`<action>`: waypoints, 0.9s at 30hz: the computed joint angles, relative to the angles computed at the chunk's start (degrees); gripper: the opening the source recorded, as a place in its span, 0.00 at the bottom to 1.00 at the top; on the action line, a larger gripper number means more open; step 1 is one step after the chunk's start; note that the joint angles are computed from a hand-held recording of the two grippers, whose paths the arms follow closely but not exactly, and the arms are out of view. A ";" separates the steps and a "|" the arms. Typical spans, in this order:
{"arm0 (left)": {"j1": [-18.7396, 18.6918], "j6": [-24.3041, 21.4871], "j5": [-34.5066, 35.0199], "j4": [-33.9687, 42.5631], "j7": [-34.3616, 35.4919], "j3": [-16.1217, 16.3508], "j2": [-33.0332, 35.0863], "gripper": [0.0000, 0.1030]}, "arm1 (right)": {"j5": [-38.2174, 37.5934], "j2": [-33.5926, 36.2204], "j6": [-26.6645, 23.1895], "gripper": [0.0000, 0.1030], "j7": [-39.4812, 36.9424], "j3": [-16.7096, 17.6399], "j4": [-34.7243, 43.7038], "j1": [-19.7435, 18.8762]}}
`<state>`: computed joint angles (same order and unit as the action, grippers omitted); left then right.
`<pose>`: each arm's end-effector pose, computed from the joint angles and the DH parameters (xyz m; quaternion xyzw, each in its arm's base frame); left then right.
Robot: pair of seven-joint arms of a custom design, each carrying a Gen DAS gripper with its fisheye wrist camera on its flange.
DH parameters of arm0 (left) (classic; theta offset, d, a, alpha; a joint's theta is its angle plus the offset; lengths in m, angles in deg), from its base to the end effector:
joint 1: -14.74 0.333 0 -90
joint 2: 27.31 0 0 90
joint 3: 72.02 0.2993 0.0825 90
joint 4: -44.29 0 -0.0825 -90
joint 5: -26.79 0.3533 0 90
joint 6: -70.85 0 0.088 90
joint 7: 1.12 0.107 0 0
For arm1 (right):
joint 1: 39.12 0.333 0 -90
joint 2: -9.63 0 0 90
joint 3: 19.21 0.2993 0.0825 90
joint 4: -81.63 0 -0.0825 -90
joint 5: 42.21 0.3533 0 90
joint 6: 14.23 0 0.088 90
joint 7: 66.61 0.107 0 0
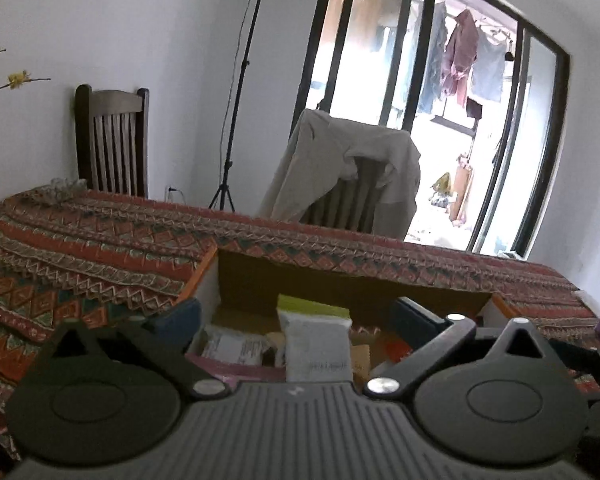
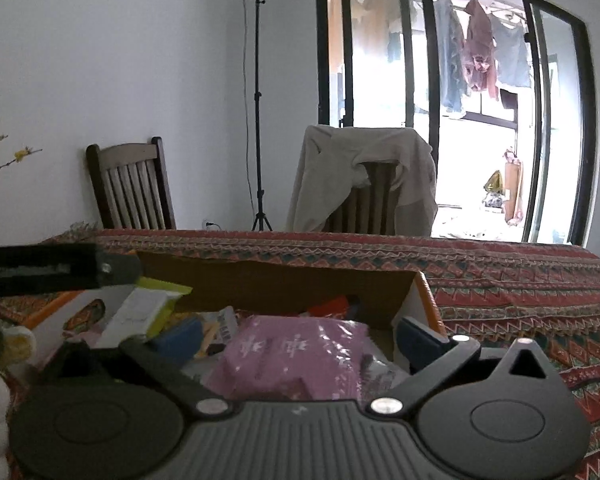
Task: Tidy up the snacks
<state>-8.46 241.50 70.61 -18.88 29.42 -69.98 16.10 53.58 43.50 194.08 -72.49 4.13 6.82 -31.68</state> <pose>0.6840 -0.3282 0.4848 -0.5774 0.6017 -0.4676 0.2932 0.6392 0.1475 0.4641 -0.5822 0.5976 -0.3727 0.4063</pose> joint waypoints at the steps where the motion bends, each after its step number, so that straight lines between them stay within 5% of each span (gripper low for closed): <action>1: -0.29 0.48 0.34 -0.45 -0.83 0.57 -0.25 1.00 | -0.29 -0.13 -0.24 1.00 0.72 -0.24 -0.31 0.01; 4: -0.70 -0.57 0.83 -0.16 -0.63 0.74 -0.48 1.00 | -0.99 -0.32 -0.15 1.00 2.43 -0.94 -0.79 0.32; 10: -4.34 1.89 7.68 -3.34 -11.54 6.96 -3.39 1.00 | -3.75 -2.29 -0.92 1.00 7.93 -3.61 -3.82 1.67; 13: -4.10 0.64 10.30 -5.31 -12.27 5.76 -6.16 1.00 | -8.38 -4.80 -1.10 1.00 14.54 -6.56 -7.84 3.71; 18: -9.75 1.19 25.91 -12.49 -27.92 12.67 -13.69 1.00 | -17.94 -10.56 -0.75 1.00 26.54 -9.47 -16.86 5.82; 27: -9.98 0.85 43.18 -28.57 -40.64 10.41 -27.60 1.00 | -31.79 -22.72 1.78 1.00 44.65 -10.90 -37.08 7.35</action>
<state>-18.44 242.35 113.79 -47.45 -11.22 -59.57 -11.49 21.79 20.77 195.86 -27.85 -6.77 -30.26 -24.33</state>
